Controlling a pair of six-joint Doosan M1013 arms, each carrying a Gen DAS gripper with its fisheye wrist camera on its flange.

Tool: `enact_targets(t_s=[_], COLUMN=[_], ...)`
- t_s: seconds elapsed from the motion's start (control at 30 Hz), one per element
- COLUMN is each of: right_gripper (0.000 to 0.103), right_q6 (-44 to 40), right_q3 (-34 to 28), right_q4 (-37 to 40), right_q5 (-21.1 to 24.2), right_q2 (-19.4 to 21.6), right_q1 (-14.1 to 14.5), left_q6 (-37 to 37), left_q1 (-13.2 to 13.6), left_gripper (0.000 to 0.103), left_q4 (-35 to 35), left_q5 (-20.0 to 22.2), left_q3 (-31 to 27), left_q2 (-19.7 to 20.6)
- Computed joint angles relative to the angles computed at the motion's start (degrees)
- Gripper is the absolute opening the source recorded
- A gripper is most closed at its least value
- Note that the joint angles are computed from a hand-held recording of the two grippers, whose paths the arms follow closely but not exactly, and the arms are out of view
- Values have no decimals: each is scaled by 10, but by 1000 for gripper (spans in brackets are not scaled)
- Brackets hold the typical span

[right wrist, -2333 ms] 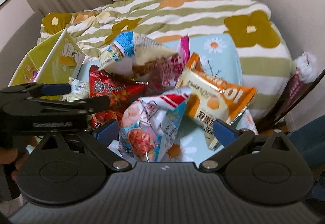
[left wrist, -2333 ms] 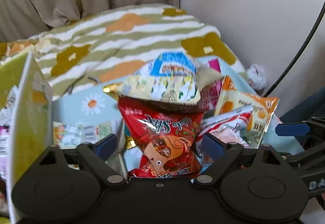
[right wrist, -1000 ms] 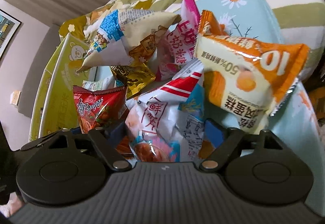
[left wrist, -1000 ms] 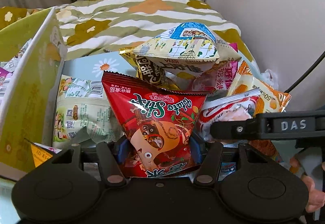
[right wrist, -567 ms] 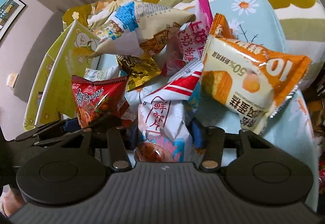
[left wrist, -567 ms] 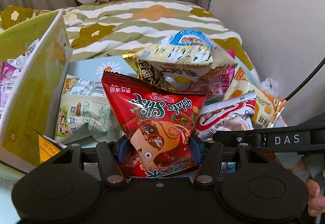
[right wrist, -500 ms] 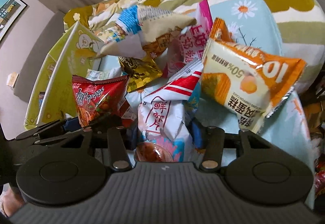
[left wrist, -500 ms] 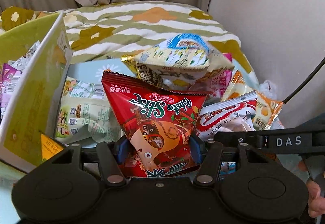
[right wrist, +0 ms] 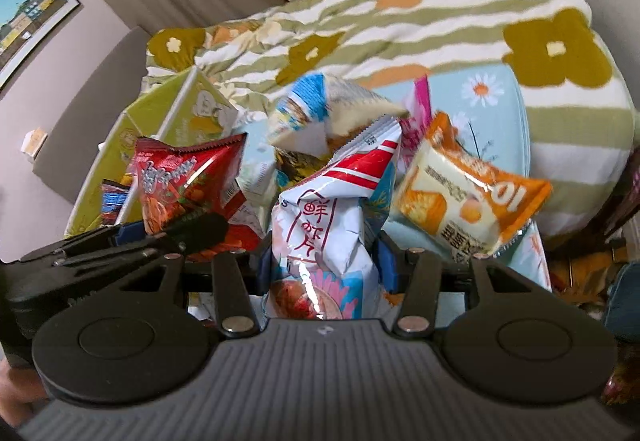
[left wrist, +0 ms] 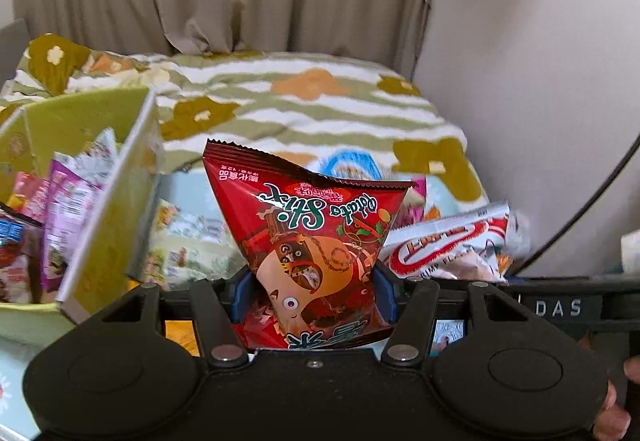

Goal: Organize snacks
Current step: 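Grasp the red 'Stix' packet with the left tool while the right tool grasps the white-red bag, then lower both packets into the box and open both tools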

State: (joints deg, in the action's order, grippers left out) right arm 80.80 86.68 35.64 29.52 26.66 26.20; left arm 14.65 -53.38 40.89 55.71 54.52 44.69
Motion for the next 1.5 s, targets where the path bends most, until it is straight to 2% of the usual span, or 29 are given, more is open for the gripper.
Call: enact_targets(t_s=[0.23,0.43,0.63,0.8,1.1,1.3,1.43,1.47,1.5], right_gripper=[64,64,64,64,64,64,64,64,64], right_q6=[-60,-90,-81,-47,76,180,246,262,277], right_q3=[-13,-40,-91,-156,-322,-439,-496,-508,-518], right_q4=[35,53,43,19,-84,-173,-228,-241,-252], right_q5=[-3,-8,-12,-7,41,92,120,127,134], right_q2=[-8,-3,19,54,149,216,248,256,261], right_q1=[7,20,43,62,97,120,132,134,136], left_q6=[-70,-107,-121,-119,-70,14,79,94,108], left_q1=[-5,1,20,47,113,161,187,192,196], left_gripper=[62,62,62,62,62,62,64,65,74], left_q4=[63,96,113,114,63,-21,-83,-96,-109], left_q5=[22,37,52,42,-14,-73,-107,-114,-122], left_q3=[27,63,105,142,193,206,208,209,210], left_q2=[-30,-61,-92,-119,-152,-153,-148,-147,-146])
